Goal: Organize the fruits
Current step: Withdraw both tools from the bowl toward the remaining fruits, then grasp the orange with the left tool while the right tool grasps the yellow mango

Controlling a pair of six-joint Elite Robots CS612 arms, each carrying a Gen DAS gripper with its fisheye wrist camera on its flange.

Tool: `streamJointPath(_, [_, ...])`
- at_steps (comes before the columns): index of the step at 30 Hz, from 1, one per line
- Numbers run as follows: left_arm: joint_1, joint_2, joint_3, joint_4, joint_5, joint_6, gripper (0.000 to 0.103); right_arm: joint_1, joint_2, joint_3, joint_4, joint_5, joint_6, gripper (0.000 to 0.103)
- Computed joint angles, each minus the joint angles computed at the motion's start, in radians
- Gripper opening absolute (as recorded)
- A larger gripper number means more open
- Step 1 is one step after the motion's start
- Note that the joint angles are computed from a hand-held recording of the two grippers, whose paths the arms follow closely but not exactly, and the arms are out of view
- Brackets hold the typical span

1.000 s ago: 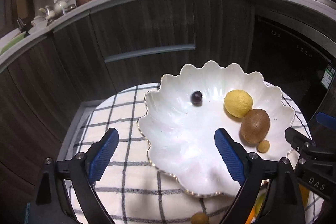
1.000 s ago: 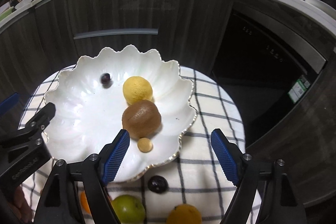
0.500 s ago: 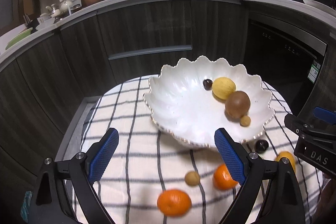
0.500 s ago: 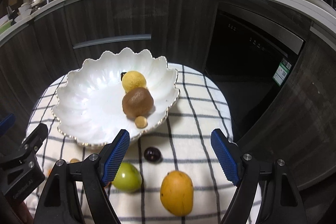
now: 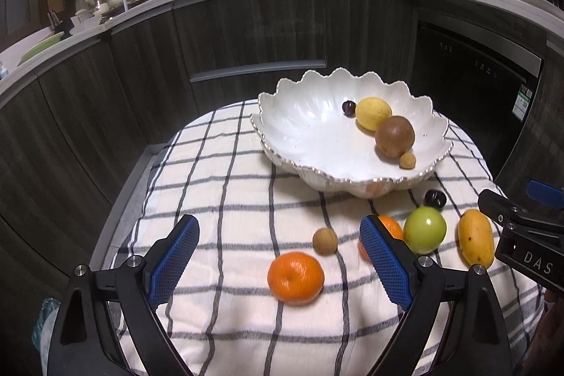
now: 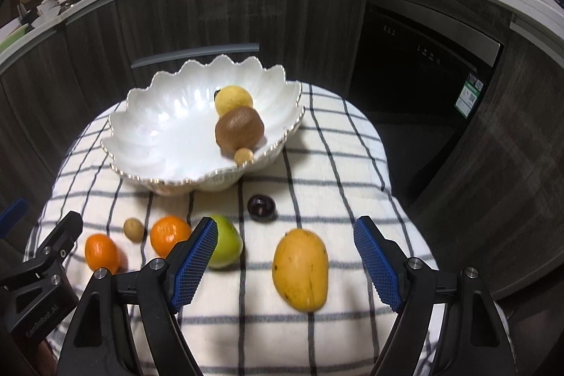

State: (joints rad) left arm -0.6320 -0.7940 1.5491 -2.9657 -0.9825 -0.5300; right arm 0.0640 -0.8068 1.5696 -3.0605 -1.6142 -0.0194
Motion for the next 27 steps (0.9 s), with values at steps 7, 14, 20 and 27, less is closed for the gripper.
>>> streamJointPath(7, [-0.014,0.000,0.024,0.005,0.017,-0.024,0.093,-0.003,-0.005,0.036,-0.019,0.008,0.012,0.080])
streamJointPath(14, [-0.013,0.003,0.025,0.033,0.009,-0.050,0.093,-0.002,0.002,0.039,-0.013,0.006,0.010,0.080])
streamJointPath(20, [-0.012,0.012,0.020,0.043,0.008,-0.063,0.093,-0.001,0.012,0.037,-0.022,-0.010,0.010,0.080])
streamJointPath(27, [-0.014,0.033,-0.005,0.083,0.034,-0.096,0.093,-0.007,0.041,0.009,0.006,-0.037,0.042,0.080])
